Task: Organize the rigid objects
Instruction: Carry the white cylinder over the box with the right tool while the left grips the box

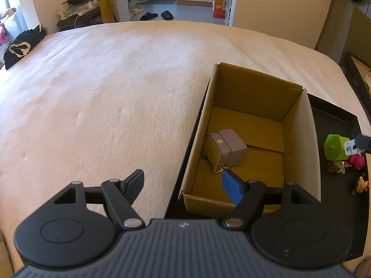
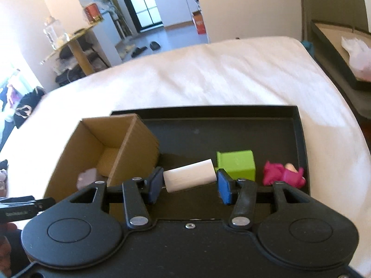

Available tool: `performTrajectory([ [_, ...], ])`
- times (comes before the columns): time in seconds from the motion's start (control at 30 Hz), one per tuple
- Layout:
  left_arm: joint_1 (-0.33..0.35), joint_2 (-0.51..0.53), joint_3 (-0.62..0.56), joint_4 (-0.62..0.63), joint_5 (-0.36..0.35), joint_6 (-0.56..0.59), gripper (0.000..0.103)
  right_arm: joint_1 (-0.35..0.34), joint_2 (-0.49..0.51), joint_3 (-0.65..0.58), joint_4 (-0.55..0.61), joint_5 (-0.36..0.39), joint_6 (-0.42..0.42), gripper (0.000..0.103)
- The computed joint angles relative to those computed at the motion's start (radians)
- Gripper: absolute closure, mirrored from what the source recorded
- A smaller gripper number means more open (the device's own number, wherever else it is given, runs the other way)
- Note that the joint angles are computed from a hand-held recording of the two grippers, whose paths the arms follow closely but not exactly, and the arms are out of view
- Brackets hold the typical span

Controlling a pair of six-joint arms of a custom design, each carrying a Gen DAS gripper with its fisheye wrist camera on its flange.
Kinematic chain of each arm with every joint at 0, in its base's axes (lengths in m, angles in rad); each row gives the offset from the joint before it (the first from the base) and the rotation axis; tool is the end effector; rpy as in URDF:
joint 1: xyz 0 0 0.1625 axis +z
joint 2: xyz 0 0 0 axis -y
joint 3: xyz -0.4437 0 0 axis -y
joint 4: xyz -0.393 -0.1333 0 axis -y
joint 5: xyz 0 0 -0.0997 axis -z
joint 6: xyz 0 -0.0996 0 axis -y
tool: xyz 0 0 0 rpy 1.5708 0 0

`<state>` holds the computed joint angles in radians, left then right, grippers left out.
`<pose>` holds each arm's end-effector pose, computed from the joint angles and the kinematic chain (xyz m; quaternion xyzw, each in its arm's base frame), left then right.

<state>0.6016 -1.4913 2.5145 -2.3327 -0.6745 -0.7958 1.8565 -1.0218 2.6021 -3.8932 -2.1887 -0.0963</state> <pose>-0.1444 -0.3552 0.1834 0.1336 0.8853 -0.2572 0.3636 0.1729 -0.3204 0.1556 0.0603 -0.8926 0.3707 0.2494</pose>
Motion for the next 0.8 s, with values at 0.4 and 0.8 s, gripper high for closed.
performTrajectory([
  [0.4,0.015,-0.003,0.006,-0.048,-0.019,0.036,0.043,0.070,0.021,-0.076,-0.027,0.041,-0.027,0.054],
  [0.8,0.028,0.004,0.017,-0.093,-0.017,0.044,0.075,0.092,0.062,-0.143,0.042,0.066,-0.045,0.054],
])
